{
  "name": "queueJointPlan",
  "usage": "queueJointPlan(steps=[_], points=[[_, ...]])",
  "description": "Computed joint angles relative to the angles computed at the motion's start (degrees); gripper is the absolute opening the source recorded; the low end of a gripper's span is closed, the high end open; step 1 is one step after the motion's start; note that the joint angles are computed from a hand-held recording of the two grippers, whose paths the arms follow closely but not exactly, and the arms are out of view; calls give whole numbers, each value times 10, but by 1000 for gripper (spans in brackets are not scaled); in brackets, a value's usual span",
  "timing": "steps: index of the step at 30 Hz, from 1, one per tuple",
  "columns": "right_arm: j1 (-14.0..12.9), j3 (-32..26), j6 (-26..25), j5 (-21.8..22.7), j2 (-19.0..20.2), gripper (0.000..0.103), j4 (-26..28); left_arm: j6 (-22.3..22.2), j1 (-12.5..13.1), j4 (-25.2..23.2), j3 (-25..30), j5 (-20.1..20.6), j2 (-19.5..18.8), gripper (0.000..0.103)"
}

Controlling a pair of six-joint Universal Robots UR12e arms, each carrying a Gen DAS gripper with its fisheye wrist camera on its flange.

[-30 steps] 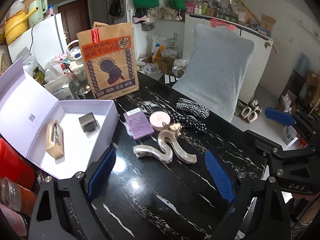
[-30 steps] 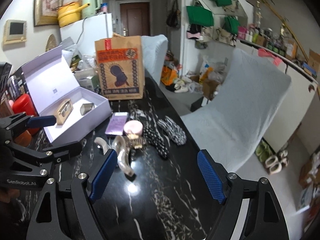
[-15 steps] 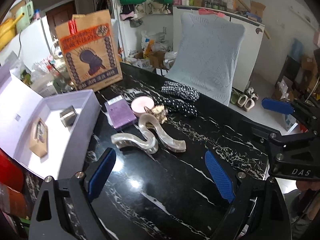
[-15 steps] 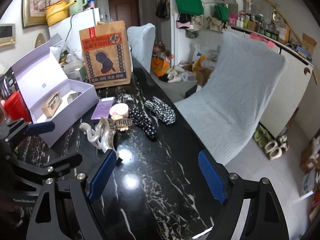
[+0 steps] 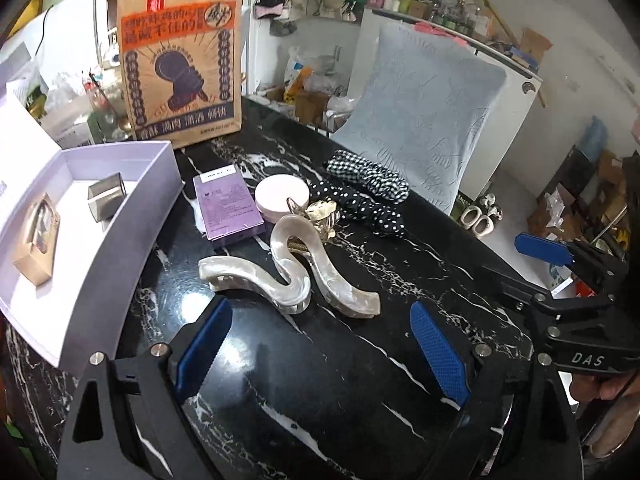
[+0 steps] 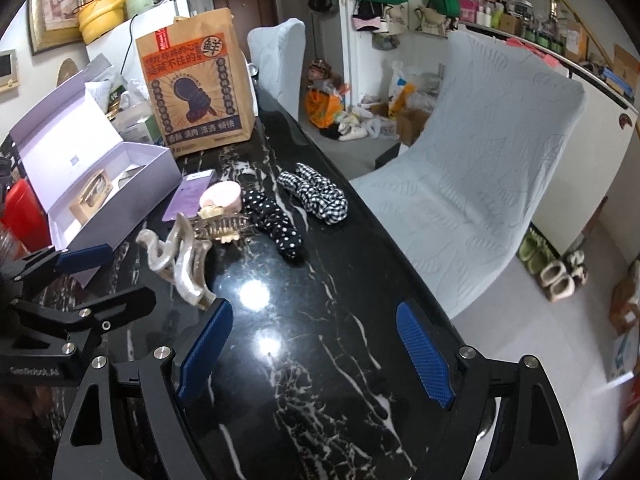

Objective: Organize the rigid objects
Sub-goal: 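Grasp the pearly S-shaped hair clip with the left tool while the right grasps the gingham scrunchie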

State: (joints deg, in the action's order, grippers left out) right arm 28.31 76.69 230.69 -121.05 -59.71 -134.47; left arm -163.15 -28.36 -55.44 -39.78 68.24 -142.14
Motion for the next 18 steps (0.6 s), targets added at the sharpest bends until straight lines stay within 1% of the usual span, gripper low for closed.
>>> queueJointPlan(steps=[3, 6, 10, 14, 16, 18], points=[[-5, 2, -4, 5, 0, 85, -3, -4, -2, -8, 22, 5, -15, 92], [-11, 4, -18, 13, 1, 85, -11, -5, -5, -28, 52, 14, -32, 92], [-19, 5, -38, 15, 3, 86, -24, -23, -8, -61, 97, 23, -57, 92], [-31, 9, -63, 26, 5, 87, -55, -50, -10, -81, 133, 37, -77, 92], [-36, 10, -82, 27, 7, 87, -72, -61, -10, -101, 159, 36, -92, 92], [-41, 7, -107, 27, 12, 87, -84, -72, -10, -135, 200, 33, -113, 92]])
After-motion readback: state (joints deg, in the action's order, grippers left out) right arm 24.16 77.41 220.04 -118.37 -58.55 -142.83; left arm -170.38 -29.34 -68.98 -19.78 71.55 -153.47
